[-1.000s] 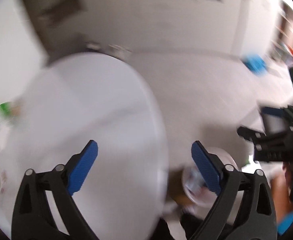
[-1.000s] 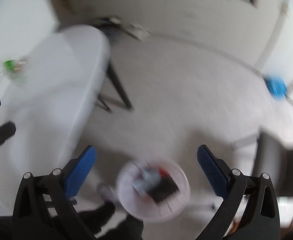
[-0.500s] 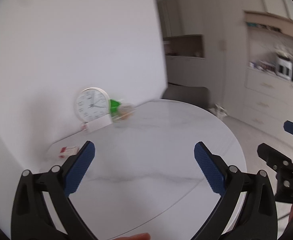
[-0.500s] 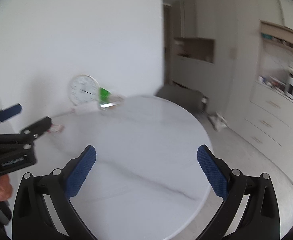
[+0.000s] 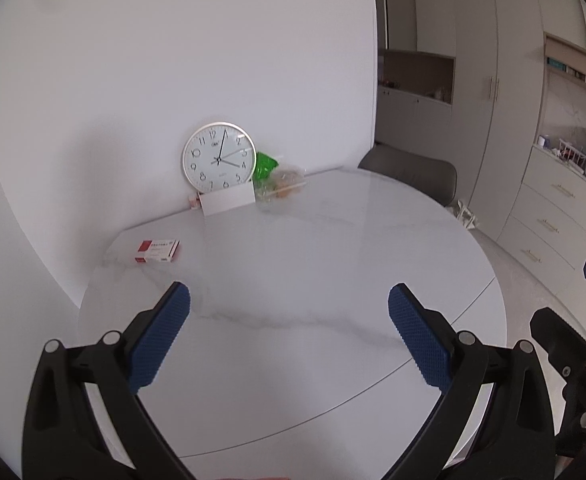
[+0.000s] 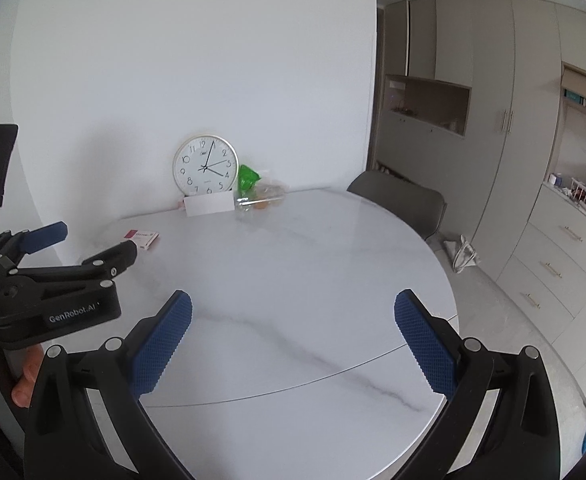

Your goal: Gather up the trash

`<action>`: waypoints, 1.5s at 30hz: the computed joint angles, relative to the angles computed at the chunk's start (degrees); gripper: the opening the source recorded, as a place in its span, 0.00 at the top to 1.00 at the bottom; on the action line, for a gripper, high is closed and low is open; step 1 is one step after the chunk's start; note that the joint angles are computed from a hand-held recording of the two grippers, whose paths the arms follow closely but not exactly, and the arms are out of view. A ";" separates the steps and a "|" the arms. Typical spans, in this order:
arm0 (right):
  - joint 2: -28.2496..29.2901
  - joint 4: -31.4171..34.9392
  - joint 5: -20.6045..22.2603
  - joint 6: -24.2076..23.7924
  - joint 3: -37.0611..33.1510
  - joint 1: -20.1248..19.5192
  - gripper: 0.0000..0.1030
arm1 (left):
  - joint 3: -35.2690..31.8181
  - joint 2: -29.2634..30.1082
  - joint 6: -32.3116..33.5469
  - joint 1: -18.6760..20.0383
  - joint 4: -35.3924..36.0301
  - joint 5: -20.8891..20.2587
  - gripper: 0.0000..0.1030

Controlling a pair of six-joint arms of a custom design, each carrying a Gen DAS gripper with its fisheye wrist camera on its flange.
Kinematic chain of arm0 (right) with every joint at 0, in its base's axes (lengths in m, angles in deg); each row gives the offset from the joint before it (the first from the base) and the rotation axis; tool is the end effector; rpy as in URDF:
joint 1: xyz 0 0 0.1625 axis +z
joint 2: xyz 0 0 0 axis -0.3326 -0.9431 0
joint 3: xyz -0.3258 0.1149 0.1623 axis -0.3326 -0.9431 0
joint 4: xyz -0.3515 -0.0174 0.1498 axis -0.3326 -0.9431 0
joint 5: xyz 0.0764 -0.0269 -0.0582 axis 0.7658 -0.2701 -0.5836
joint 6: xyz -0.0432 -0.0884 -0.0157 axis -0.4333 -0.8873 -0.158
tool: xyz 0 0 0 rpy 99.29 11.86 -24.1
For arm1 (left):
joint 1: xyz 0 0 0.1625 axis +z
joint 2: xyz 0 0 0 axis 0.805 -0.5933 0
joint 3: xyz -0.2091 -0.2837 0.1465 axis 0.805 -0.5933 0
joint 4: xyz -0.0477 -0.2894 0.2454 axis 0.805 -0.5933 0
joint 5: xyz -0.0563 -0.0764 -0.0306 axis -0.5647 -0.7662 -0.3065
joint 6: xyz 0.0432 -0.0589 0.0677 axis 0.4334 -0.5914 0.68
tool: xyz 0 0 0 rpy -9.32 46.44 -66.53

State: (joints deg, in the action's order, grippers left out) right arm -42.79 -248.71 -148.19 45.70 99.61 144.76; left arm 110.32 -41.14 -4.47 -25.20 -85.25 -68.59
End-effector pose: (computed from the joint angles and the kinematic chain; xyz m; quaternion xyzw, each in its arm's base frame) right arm 0.3757 -0.4254 0.3534 0.2478 -0.8177 0.4152 0.3123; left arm -0.4117 -0.4784 0.3057 0.1793 0.8143 -0.4130 0.3664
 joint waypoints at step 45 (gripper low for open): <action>-0.03 2.96 -1.75 4.02 0.57 -0.11 0.02 | 0.49 -1.25 -0.47 1.31 0.74 -3.69 0.08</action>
State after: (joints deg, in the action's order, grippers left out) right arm -42.82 -245.75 -149.94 49.72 100.19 144.65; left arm 110.81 -42.38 -4.94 -23.89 -84.50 -72.27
